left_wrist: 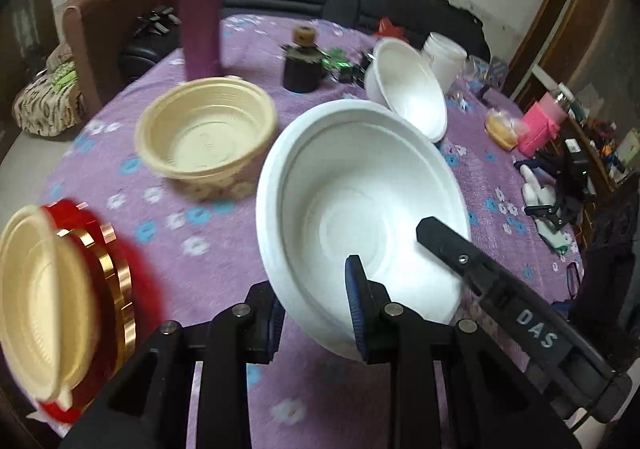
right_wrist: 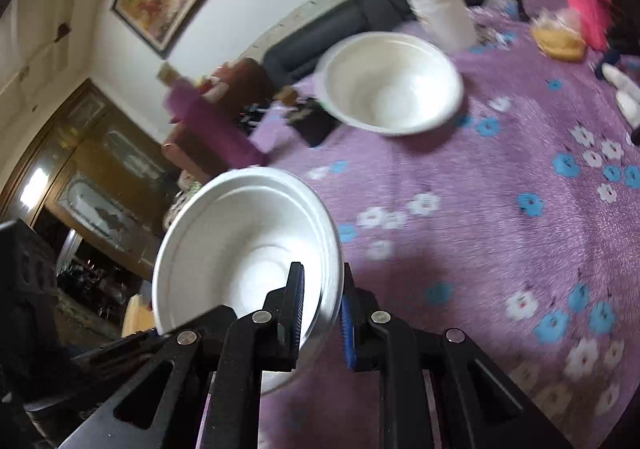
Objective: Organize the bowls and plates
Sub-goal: 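Lift the white paper bowl with the right gripper toward the stack, then lower the white bowl onto the beige bowl with both grippers and open them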
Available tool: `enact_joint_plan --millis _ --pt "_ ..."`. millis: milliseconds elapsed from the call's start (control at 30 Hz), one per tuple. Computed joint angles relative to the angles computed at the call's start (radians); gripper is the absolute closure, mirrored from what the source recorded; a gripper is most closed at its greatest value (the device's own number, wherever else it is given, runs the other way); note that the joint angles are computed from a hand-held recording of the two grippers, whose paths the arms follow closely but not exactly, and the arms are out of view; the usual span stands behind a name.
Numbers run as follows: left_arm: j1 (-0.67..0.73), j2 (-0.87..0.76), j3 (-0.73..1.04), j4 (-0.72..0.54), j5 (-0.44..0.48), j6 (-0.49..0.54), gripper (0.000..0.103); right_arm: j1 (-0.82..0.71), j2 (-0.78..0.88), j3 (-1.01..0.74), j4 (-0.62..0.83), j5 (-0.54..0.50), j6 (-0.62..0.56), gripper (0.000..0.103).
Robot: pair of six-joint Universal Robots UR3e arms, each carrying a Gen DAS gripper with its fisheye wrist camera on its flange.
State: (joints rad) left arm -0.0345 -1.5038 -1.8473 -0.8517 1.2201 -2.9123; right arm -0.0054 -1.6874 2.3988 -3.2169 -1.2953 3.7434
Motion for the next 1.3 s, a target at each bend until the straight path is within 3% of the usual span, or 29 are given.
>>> enact_joint_plan --millis 167,300,400,500,733,933,1033,1167,1300 --pt "0.23 0.225 -0.116 -0.128 -0.111 0.113 0.071 0.237 0.06 -0.17 0.06 -0.148 0.036 0.085" --pt "0.504 0.395 -0.158 -0.333 -0.24 0.277 0.07 0.384 0.188 -0.401 0.164 -0.214 0.027 0.084" --pt "0.674 0.436 -0.153 -0.46 -0.304 0.379 0.07 0.465 0.301 -0.57 0.231 -0.235 0.023 0.084" --pt "0.768 0.422 -0.15 -0.489 -0.318 0.424 0.07 0.539 0.418 -0.735 0.301 -0.27 0.01 0.084" --pt "0.825 0.308 -0.15 -0.401 -0.293 0.42 0.069 0.625 0.646 -1.088 0.507 -0.332 -0.017 0.084" --pt "0.819 0.217 -0.136 -0.342 -0.27 0.404 0.068 0.654 0.758 -1.256 0.625 -0.376 -0.021 0.084" --pt "0.841 0.2 -0.118 -0.368 -0.285 0.423 0.066 0.667 0.791 -1.314 0.669 -0.389 -0.019 0.084" --pt "0.9 0.205 -0.093 -0.447 -0.345 0.473 0.052 0.679 0.826 -1.365 0.694 -0.417 -0.022 0.083" --pt "0.953 0.249 -0.1 -0.5 -0.386 0.517 0.047 0.702 0.854 -1.414 0.714 -0.462 -0.022 0.079"
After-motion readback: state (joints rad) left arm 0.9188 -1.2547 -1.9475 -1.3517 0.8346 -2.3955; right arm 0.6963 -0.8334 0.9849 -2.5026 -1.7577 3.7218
